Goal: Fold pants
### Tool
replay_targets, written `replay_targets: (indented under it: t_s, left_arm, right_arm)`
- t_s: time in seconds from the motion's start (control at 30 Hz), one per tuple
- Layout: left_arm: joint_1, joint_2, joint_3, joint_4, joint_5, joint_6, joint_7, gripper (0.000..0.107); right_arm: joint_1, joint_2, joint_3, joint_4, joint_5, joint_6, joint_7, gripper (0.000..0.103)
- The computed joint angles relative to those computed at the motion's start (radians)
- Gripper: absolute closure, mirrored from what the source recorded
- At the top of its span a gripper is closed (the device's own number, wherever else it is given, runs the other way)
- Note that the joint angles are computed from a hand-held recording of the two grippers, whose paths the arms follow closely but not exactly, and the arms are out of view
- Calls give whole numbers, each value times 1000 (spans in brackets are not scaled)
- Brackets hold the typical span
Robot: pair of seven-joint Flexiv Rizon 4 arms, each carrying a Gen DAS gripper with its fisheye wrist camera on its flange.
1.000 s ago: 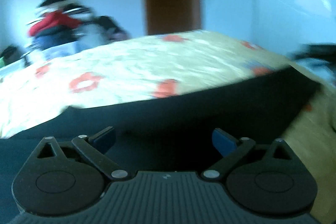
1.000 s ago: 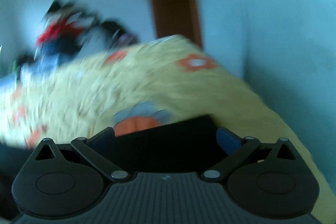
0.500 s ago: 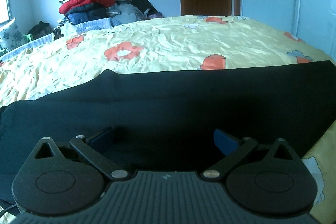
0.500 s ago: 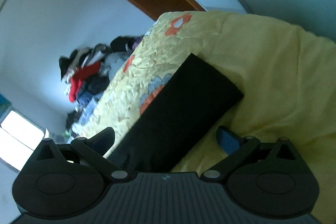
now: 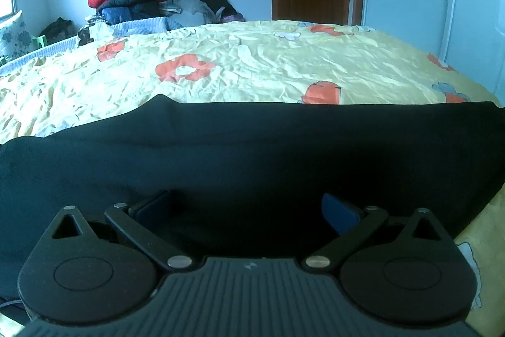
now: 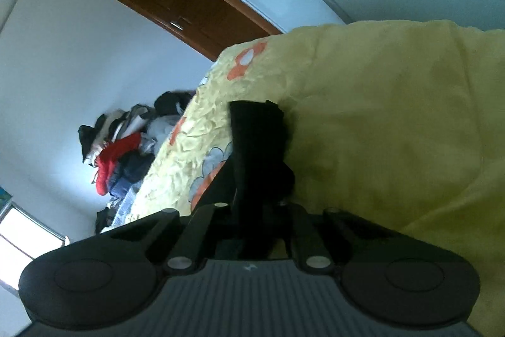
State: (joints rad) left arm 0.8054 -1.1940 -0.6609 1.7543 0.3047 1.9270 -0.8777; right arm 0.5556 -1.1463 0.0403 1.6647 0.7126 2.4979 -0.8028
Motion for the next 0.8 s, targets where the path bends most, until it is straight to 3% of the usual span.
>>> replay_targets:
  t_s: [0.13,0.2,0.3,0.37,0.43,0.5,0.6,0.8]
  left_arm:
    - [31,-19,-40,2,8,-17,2,5]
    - [102,-59,-134,16,6,-74,0,5]
    - [234,-160,-330,42,-71,-268,19,5]
    - [263,-187,-395,29,-169,-423,15,5]
    - [261,-195,-417,11,-254,-515,-2,5]
    - [251,-200,-425,7,-302,-534,-3,5]
    - [242,-196,-432,6,-351,-572,23,5]
    - [183,-172,-414,-48,-492,-724,17,5]
  right_arm:
    - [48,33,-41,2,7,-6,-108,97]
    - [73,54,-59,5,-30,-7,-177,97]
    - [132,88,-96,11,-110,-54,-328,97]
    - [189,107,-133,4,-155,-148,-450,97]
    - [221,109,-149,-5,-217,-229,-522,97]
    - [263,101,-183,-16,-263,-329,-570,97]
    - [382,63,-318,-37,-231,-450,-580,97]
    - [547,5,-527,-6,-211,-497,-548,97]
